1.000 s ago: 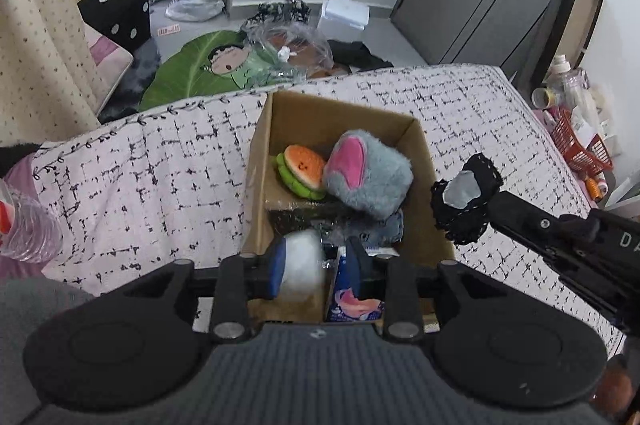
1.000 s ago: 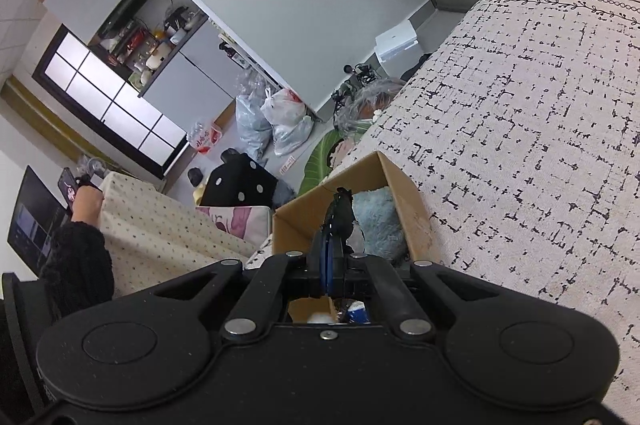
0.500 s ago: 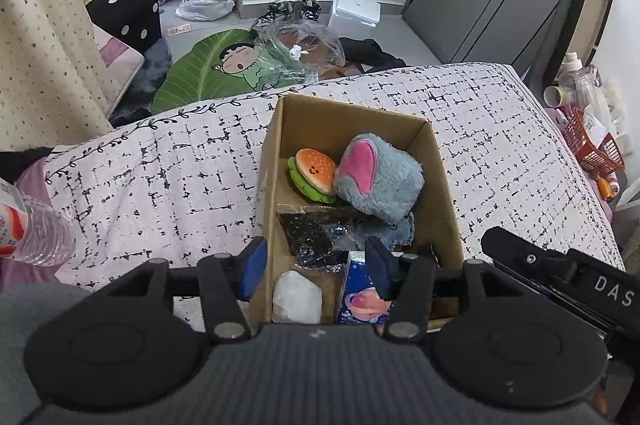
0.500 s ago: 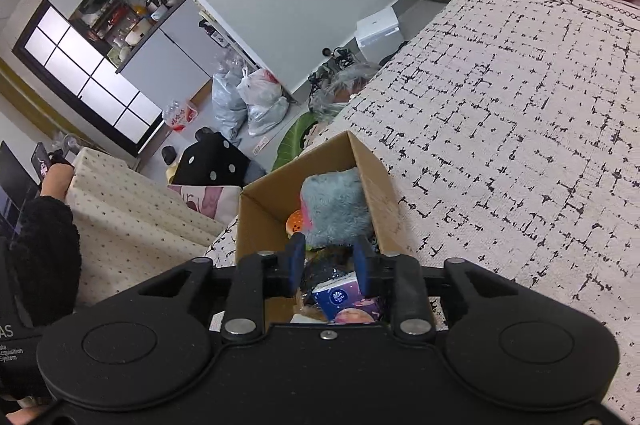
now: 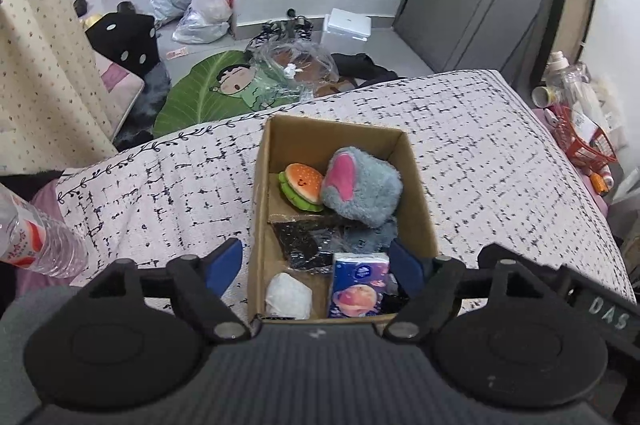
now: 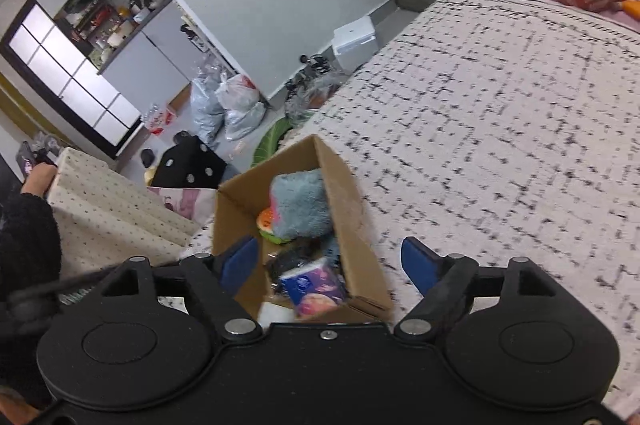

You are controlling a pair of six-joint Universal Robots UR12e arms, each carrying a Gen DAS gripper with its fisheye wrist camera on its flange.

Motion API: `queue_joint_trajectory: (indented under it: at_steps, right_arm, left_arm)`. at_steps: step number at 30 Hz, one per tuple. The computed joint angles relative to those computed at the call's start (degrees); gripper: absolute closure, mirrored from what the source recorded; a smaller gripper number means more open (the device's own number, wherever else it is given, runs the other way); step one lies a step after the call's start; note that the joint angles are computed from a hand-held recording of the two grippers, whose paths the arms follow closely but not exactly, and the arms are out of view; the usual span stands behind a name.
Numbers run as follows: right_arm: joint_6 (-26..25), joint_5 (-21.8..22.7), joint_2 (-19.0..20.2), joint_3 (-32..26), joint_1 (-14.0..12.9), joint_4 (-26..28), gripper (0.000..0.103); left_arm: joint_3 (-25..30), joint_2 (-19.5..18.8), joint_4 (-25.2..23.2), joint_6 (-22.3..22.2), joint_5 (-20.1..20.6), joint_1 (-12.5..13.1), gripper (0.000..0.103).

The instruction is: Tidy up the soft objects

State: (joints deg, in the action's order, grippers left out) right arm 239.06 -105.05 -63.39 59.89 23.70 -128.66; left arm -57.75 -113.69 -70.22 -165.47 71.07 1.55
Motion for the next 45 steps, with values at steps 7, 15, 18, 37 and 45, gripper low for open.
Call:
queue_joint_trajectory:
  at_steps: [7,15,18,37,45]
  right_arm:
    - [1.13,-5.99,-2.28,1.38,1.09,4.18,0.010]
    - [4.15,-11.33,-4.68,2.70,2.43,8.07,0.000]
    - [5.45,-12.68,-5.15,2.44,2.94,10.24,0.000]
    - [8.71,-19.13,-5.24,-2.43,7.44,20.08,0.000]
    - [10.47,-21.38,-4.45,-5.26,9.32,25.09,0.000]
  left_arm:
    - [-1.36,1.64,0.24,1.66,-2.75,0.09,0.013]
    - [-3.70,3.79,0.09,5.56,-4.55,0.48,0.006]
    - [-4.59,4.59,0.57,7.01,-5.03,0.69,0.005]
    - [-8.30,9.47,-0.75,17.10,-9.78,3.60,0.003]
    - [-11.28,12.30,0.94,22.13,-11.92,5.14,0.003]
